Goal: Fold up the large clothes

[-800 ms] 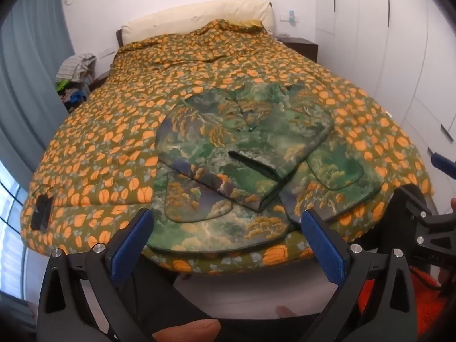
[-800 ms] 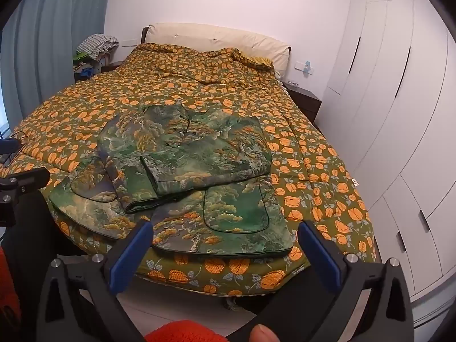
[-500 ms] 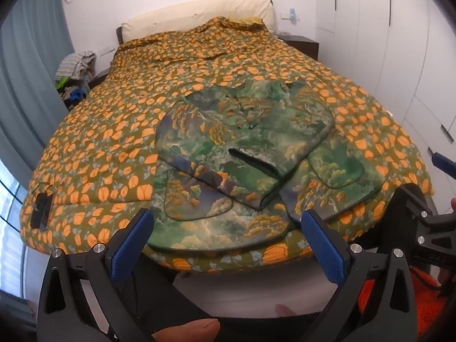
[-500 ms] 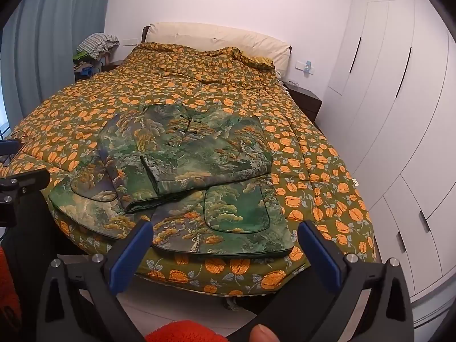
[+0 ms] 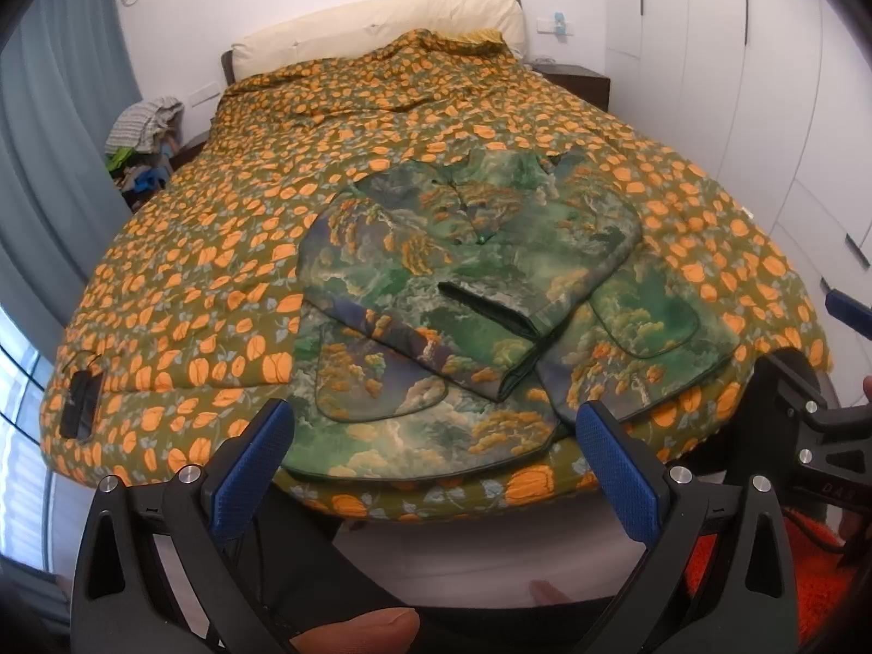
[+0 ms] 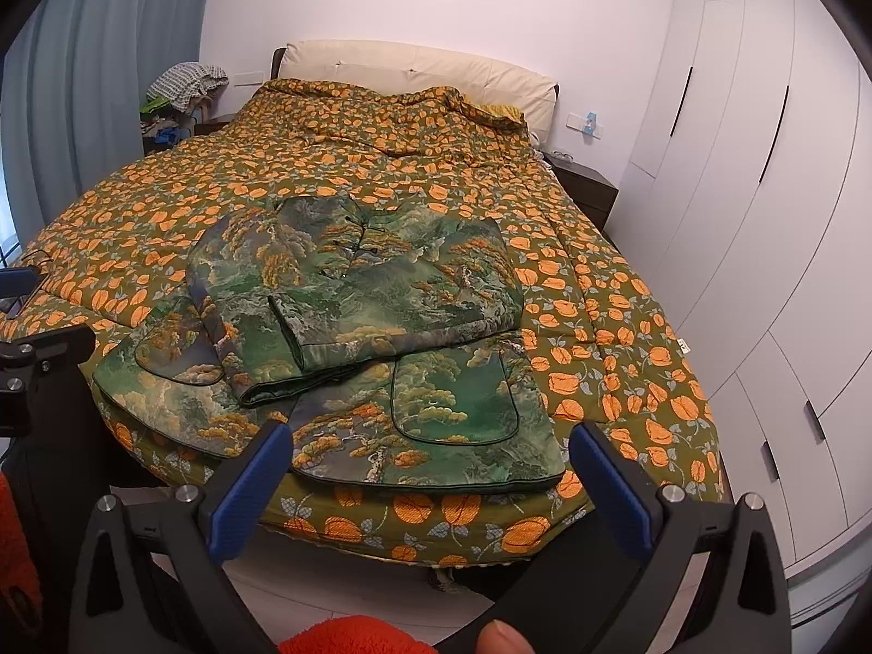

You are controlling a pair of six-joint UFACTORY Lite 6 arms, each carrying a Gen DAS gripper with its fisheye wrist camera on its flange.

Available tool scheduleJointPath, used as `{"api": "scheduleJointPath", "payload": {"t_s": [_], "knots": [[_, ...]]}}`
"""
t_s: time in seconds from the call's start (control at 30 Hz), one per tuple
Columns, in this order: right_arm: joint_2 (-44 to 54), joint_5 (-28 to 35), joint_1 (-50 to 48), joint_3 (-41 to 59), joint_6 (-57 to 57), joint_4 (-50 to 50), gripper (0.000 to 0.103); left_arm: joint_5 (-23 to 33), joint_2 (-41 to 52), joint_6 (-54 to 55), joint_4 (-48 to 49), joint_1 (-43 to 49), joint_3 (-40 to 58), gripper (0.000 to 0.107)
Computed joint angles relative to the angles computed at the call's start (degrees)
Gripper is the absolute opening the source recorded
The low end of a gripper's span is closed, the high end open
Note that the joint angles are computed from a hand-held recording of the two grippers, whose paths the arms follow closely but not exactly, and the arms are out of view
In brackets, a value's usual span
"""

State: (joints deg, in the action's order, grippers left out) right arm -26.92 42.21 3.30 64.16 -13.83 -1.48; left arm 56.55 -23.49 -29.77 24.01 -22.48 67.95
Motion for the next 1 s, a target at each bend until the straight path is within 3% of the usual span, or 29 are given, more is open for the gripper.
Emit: {"api": "scheduleJointPath", "payload": {"t_s": [1.0], "knots": [[0.6,-0.3,0.0,0.2,0.2,0.4,0.103,-0.5,0.3,-0.1,0.7,0.2,-0.7,0.103]]}}
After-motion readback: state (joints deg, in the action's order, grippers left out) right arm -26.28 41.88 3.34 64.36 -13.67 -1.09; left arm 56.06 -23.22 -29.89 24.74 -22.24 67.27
